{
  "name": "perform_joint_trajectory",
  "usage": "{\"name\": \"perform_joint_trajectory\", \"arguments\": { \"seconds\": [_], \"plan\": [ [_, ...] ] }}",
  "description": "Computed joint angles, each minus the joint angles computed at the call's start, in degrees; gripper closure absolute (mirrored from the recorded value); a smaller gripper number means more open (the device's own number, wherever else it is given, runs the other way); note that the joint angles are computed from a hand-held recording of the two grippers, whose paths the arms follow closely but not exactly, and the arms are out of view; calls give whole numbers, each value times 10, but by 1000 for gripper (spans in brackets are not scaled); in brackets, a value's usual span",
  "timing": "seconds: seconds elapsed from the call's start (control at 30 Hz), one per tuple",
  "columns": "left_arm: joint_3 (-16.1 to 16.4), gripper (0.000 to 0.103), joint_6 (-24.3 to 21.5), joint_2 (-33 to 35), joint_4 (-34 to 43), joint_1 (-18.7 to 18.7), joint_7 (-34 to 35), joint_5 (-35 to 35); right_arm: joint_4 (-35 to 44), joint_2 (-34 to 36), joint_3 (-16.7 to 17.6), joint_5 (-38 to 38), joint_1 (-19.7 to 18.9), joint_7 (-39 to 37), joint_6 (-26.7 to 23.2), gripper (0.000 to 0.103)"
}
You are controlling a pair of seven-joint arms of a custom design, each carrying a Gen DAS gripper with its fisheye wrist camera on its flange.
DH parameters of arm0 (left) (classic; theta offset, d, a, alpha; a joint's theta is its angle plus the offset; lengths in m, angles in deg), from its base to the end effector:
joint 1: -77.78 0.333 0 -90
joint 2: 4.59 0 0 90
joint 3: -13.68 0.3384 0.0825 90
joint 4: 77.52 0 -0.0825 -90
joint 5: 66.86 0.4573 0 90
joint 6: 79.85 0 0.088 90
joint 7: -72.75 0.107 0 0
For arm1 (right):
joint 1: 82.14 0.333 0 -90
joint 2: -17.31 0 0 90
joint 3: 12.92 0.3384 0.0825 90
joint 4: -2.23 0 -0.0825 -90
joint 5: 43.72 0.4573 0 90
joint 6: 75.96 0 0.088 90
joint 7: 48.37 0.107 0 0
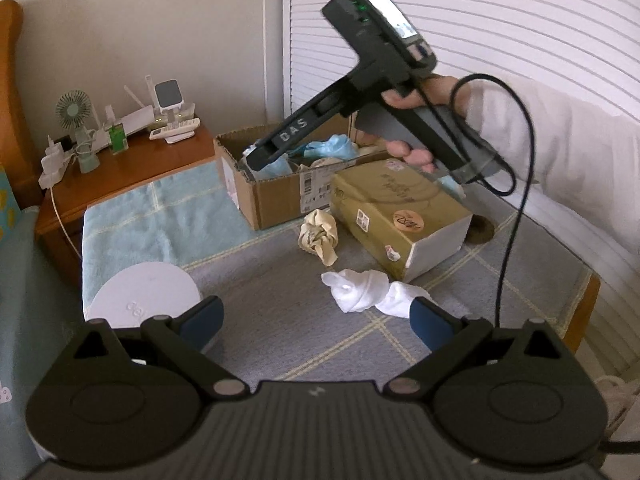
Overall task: Organize soft objects
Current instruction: 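Move the left tool to the white cloth while the right reaches the brown ring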
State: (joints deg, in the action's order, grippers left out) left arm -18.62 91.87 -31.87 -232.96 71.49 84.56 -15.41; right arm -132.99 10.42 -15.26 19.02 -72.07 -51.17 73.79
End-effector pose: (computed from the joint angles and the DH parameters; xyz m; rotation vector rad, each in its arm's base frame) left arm 0.3298 -0.3192 0.3710 -1.5764 1.9351 -0.8593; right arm 0.5623 0.0564 0.3829 -2.2557 0.8156 -0.3697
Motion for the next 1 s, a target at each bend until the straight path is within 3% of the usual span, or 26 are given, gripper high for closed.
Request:
{"name": "perform_joint_trajectory", "arguments": {
  "seconds": [0.17, 0.63, 0.83, 1.0],
  "plan": [
    [-4, 4, -11, 0, 4, -2, -9, 0, -23, -31, -9, 9, -2, -9, 2, 0],
    [-10, 3, -112, -18, 21, -38, -96, 26, -135, -164, -63, 4, -12, -20, 4, 0],
    [6, 3, -145, 12, 39, -70, -117, 45, -198, -229, -90, 17, -15, -34, 40, 0],
    [25, 3, -141, 40, 47, -92, -136, 57, -249, -283, -123, 18, -25, -47, 64, 0]
  ]
}}
